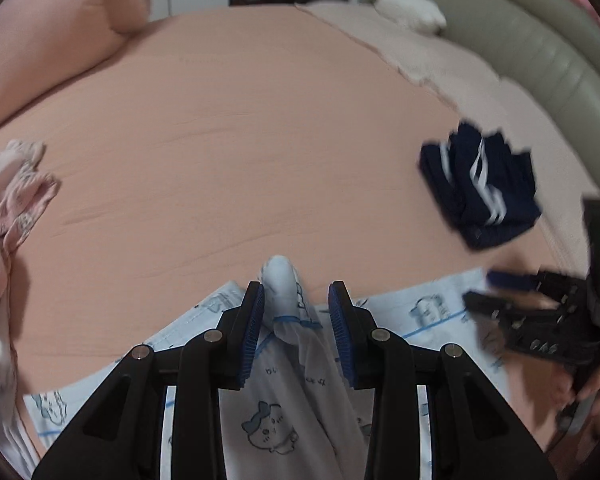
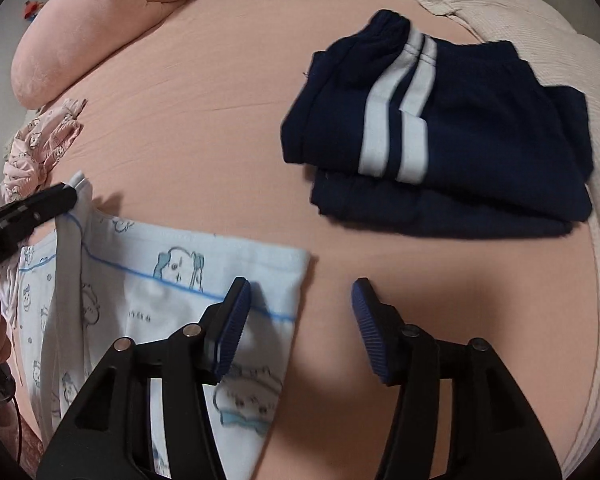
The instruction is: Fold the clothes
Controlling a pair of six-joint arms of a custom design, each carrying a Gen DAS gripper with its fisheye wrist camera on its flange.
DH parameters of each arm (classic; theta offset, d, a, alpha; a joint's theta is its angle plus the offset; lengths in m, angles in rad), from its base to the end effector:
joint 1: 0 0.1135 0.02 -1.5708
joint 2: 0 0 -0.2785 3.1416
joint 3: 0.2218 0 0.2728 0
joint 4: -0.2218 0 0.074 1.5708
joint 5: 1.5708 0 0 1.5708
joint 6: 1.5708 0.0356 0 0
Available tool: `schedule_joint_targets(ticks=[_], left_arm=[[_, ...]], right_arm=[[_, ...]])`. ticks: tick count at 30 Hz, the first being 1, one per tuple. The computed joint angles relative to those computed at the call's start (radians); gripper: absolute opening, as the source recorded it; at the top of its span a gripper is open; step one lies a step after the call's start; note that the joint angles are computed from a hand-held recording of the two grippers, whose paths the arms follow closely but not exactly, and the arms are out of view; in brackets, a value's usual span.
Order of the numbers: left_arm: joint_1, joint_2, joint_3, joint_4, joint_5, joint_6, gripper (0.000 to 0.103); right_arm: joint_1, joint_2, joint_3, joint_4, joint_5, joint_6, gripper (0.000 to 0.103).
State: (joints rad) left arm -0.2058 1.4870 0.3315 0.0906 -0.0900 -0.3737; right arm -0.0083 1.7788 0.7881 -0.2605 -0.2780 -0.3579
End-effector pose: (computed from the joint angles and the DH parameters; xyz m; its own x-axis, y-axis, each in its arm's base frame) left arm 0.2082 -0.0402 0.0760 -0.8559 -0.1927 -0.4798 -0.1628 0.9812 -0.1037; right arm 0.3076 0.0072 0.0936 -0.8618 -0.3297 -0.3855 -0.4058 0.9041 0.1340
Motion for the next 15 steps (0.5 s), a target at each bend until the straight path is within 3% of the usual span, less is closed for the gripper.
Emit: schedule_joint_targets(ticks=[1, 2, 3, 4, 11, 15], left_arm=[[-0.007, 0.035, 0.012, 0.0, -0.013, 0.005, 0.027], [-0.014, 0.07, 0.025, -0.001, -0.026, 0.009, 0.012], [-0.012, 0.067, 0.023, 0.001, -0.018, 0.006, 0.012], [-0.007, 0.052, 0.017, 0.004, -0.004, 0.002, 0.01], [0.027, -0.173, -0.026, -0.02, 0.146, 0.027, 0.01], [0.054, -0.044, -0.006, 0.113, 0.198, 0.046, 0.01]], right_arm=[[0.012, 0.007, 0.004, 0.01, 0.002, -0.002, 0.06], [0.021, 0.013, 0.009, 0.011, -0.009, -0.008, 0.052], [0.031, 0.02, 0.015, 0.009, -0.025, -0.017, 0.039], [0.034, 0.028, 0.025, -0.006, -0.052, -0.029, 0.007], [-0.078, -0.17, -0.027, -0.032, -0.117, -0.052, 0.005], [-0.188, -0.263, -0.007, -0.095, -0.152, -0.079, 0.006]])
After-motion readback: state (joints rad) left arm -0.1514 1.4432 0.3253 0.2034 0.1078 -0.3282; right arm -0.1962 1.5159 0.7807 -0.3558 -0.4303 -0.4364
